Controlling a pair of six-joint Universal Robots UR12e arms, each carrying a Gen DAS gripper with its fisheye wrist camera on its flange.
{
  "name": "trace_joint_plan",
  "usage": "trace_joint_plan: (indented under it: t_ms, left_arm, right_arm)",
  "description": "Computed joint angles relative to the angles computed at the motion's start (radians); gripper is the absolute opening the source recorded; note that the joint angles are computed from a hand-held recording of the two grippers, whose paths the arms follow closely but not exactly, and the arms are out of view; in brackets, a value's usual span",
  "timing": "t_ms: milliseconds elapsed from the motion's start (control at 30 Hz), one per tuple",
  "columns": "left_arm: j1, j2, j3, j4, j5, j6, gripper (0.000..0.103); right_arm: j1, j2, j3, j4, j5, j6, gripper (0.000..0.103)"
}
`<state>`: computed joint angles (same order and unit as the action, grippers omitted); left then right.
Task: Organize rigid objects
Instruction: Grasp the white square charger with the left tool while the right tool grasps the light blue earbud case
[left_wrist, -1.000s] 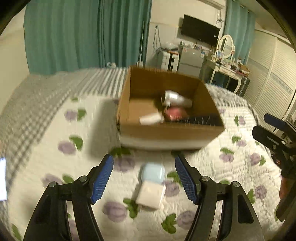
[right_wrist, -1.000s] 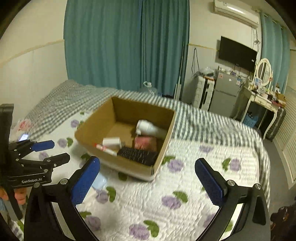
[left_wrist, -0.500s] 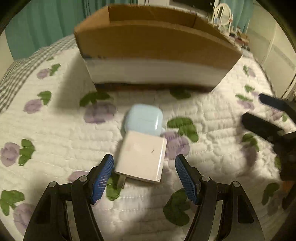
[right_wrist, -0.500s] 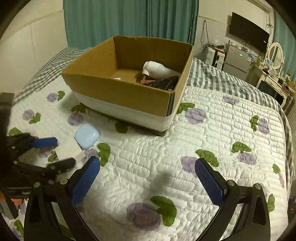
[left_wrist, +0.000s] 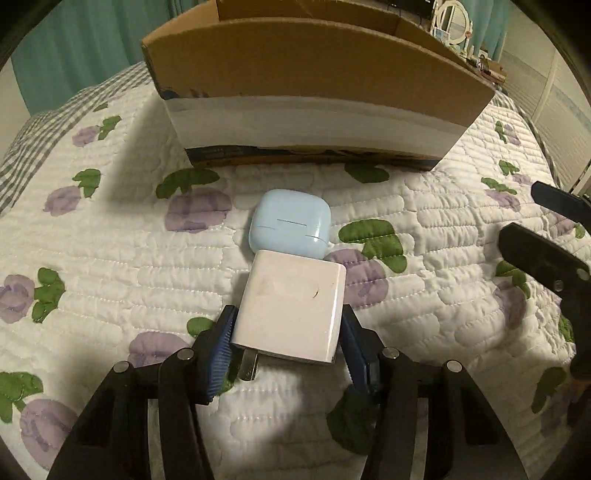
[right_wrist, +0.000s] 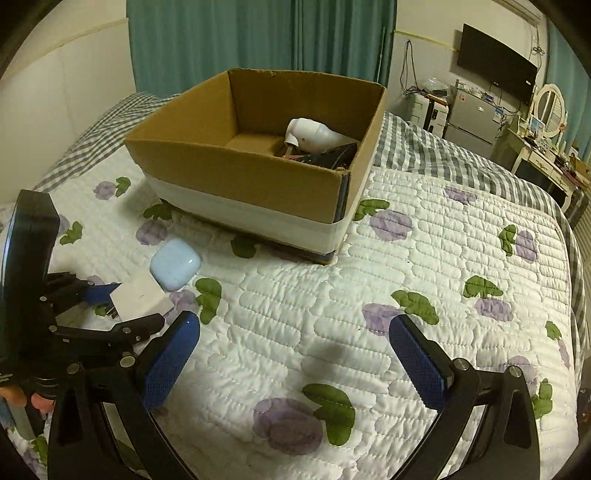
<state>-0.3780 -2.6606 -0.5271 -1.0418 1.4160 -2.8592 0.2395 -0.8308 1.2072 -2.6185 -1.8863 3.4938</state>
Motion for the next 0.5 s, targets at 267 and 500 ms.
trace_joint_plan:
  t_ms: [267,500]
  left_arm:
    - [0.034,0.056,-0.077,0.131,-0.062,-0.114,0.055]
    - [0.052,-0.047,0.137,0.094,0.05,-0.187,0.055]
  right_arm:
    - [0.004,0.011,-0.015,-0.022,0.036,-0.038,0.103]
    - [0.014,0.082,-0.139,0.031,0.105,-0.106,0.103]
